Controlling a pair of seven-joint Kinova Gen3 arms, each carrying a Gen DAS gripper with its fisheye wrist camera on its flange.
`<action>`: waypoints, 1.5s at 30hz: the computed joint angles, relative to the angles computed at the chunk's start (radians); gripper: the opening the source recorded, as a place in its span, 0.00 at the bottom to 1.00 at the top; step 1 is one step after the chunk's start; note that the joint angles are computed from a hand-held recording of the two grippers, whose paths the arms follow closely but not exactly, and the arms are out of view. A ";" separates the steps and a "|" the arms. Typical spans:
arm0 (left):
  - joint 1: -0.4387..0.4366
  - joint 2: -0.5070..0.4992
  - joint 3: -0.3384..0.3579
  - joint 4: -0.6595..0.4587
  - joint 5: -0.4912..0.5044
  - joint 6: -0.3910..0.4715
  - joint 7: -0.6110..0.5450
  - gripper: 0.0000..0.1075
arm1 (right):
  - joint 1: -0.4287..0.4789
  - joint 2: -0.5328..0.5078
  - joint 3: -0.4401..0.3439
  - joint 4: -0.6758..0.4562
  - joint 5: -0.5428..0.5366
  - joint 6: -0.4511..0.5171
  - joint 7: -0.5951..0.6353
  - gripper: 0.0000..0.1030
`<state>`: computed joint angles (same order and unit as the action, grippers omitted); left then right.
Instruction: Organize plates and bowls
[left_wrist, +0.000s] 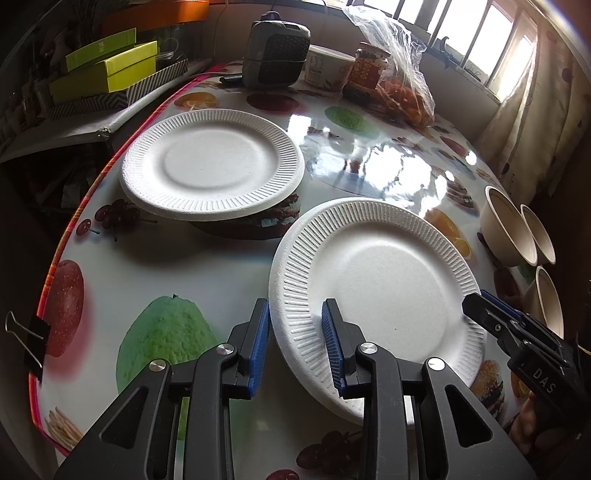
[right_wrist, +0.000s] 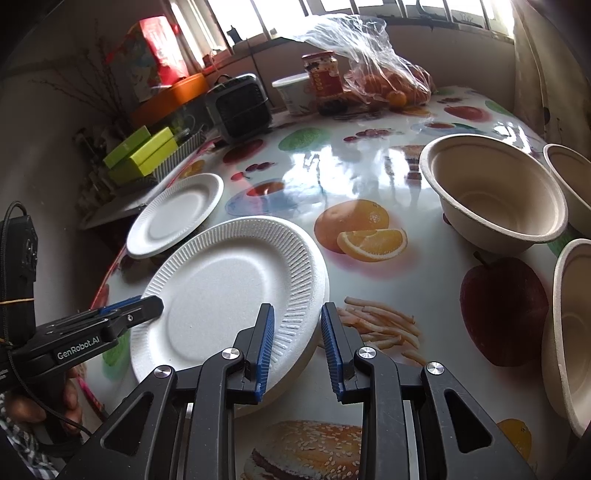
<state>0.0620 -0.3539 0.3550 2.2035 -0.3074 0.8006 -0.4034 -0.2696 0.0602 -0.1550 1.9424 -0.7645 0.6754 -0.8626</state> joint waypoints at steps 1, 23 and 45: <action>0.000 -0.001 0.001 0.001 0.000 -0.001 0.001 0.28 | 0.000 0.000 0.000 0.000 0.001 -0.001 -0.001 0.26; -0.033 -0.064 -0.031 -0.009 0.027 0.021 -0.051 0.33 | -0.024 -0.021 -0.001 -0.041 0.032 -0.005 -0.046 0.37; -0.225 -0.200 -0.221 -0.063 0.051 0.104 -0.305 0.33 | -0.145 0.113 -0.085 -0.363 0.176 0.086 -0.197 0.42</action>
<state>-0.1631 -0.5537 0.1336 2.1407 -0.2569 0.9044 -0.7085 -0.4141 0.1729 -0.2402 1.5794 -0.5886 0.7611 -1.0593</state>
